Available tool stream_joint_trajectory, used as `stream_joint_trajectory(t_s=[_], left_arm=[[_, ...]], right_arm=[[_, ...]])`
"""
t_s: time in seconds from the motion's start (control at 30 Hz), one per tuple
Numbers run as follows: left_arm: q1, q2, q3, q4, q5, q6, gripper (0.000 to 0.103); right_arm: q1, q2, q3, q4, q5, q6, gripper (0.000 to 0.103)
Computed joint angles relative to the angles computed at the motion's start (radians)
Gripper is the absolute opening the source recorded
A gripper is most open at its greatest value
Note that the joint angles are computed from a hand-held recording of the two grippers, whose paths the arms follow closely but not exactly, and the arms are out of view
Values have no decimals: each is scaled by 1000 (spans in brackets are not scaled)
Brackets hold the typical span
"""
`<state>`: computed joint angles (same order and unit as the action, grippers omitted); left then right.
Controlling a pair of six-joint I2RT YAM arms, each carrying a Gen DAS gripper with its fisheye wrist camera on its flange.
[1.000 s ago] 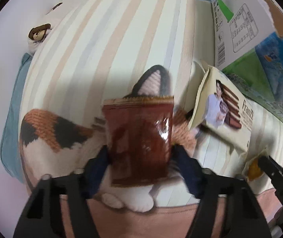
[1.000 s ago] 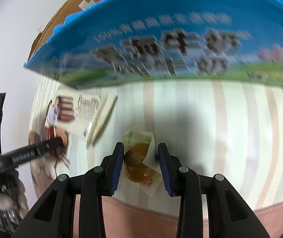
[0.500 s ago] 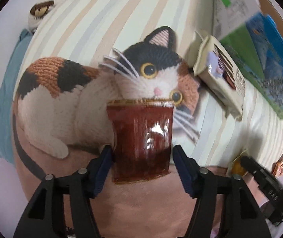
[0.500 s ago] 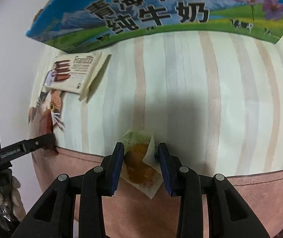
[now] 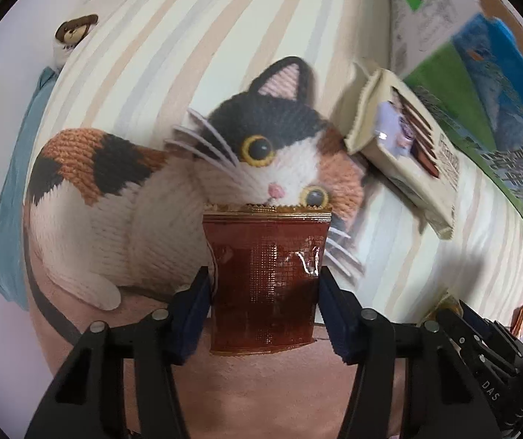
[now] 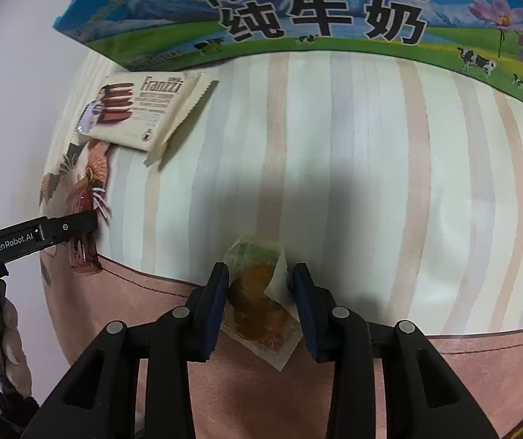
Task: Organize snacks
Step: 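Carry the jelly cup and egg snack into the box and open both tools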
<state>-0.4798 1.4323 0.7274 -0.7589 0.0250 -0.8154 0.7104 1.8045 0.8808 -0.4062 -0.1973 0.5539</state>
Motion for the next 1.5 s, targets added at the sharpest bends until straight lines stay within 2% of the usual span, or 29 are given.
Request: stream_joint_trajectory(t_s=[0.2, 0.37, 0.5, 0.57, 0.6, 0.73, 0.8, 0.87, 0.9, 0.93, 0.97, 1.0, 1.07, 1.17, 1.33, 1.4, 1.47, 1.5], left_arm=[[-110, -31, 52, -49, -5, -60, 53], [-235, -74, 197, -142, -45, -92, 53], [-236, -55, 425, -218, -47, -30, 53], [-207, -6, 563, -229, -23, 19, 53], [-188, 31, 647, -252, -11, 48, 53], [-93, 247, 1007, -347, 20, 202, 53], [-85, 314, 1091, -373, -12, 239, 53], [-68, 315, 1070, -361, -18, 253, 53], [-65, 298, 1028, -348, -21, 242, 53], [-65, 270, 970, -323, -16, 226, 53], [-68, 228, 884, -295, -11, 201, 53], [-73, 208, 831, -277, -16, 183, 53], [-82, 156, 697, -234, -7, 137, 53], [-87, 97, 522, -188, 8, 77, 54], [-79, 82, 373, -109, 40, 38, 53], [-82, 79, 336, -78, 35, 26, 53], [-84, 85, 314, -56, 39, 14, 53], [-85, 85, 306, -46, 42, 9, 53]], right_arm=[[5, -66, -49, 48, -31, 47, 38], [-30, -204, -53, -8, -67, 29, 37], [-100, -324, 16, -114, -103, -14, 35], [-146, -358, 82, -171, -131, -41, 27], [-177, -367, 136, -208, -148, -63, 27], [-267, -294, 371, -338, -149, -176, 27], [-283, -227, 458, -412, -156, -239, 27], [-278, -221, 426, -402, -143, -242, 31], [-269, -215, 406, -401, -130, -236, 37], [-258, -210, 381, -396, -114, -222, 51], [-251, -209, 332, -368, -119, -208, 58], [-246, -203, 263, -319, -148, -187, 60], [-239, -174, 174, -249, -186, -138, 60], [-217, -93, 92, -156, -150, -72, 60], [-232, 10, 13, 34, -201, 60, 61], [-216, 32, 12, 81, -173, 80, 60], [-190, 43, 23, 89, -123, 61, 43], [-175, 39, 22, 103, -107, 67, 43]])
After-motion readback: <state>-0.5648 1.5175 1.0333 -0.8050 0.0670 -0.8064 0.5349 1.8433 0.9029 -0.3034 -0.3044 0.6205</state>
